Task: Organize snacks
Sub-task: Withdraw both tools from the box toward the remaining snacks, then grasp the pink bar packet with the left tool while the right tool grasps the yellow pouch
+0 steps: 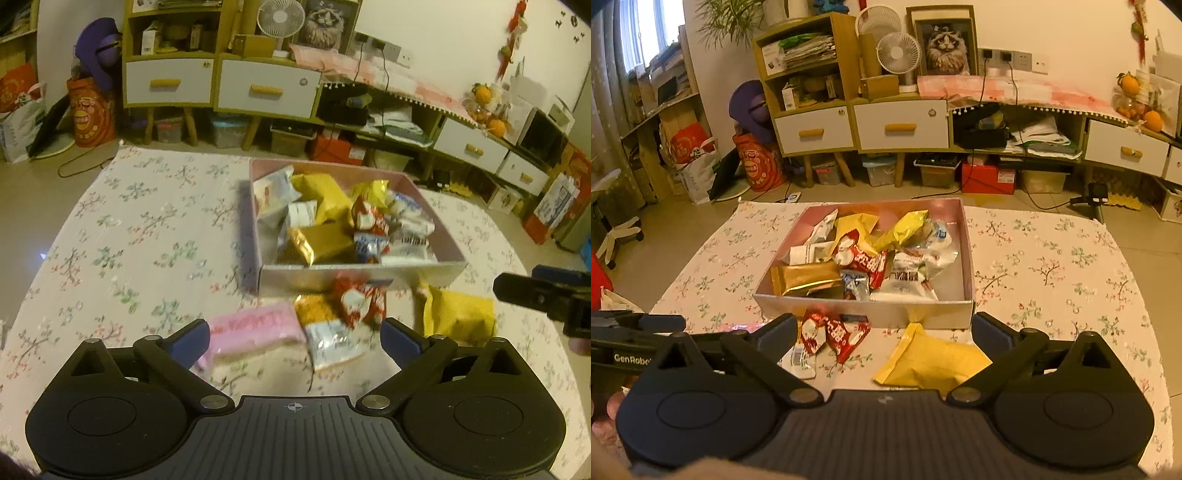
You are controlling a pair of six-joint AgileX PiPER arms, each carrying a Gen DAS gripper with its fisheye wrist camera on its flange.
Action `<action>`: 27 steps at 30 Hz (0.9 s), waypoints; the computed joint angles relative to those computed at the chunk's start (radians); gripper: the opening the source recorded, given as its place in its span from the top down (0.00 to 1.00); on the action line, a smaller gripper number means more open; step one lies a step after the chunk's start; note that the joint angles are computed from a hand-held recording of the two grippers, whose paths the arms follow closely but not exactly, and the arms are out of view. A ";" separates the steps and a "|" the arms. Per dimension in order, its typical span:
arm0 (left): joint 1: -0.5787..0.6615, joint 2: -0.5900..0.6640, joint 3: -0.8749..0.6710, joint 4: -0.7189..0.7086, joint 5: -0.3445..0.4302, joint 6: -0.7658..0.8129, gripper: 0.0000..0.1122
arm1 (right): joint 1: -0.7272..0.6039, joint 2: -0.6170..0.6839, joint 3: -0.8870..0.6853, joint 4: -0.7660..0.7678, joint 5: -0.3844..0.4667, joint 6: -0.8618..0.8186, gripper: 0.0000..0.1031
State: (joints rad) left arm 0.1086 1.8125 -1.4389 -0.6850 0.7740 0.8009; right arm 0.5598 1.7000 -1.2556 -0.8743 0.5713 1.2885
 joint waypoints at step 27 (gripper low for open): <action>0.140 0.023 0.245 -0.314 -0.151 0.645 0.11 | 0.103 0.072 0.154 -0.284 -0.074 0.200 0.01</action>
State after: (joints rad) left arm 0.2484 1.8355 -1.1939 -0.9992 0.6228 1.4457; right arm 0.6633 1.7716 -1.1017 -1.1583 0.4973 1.4883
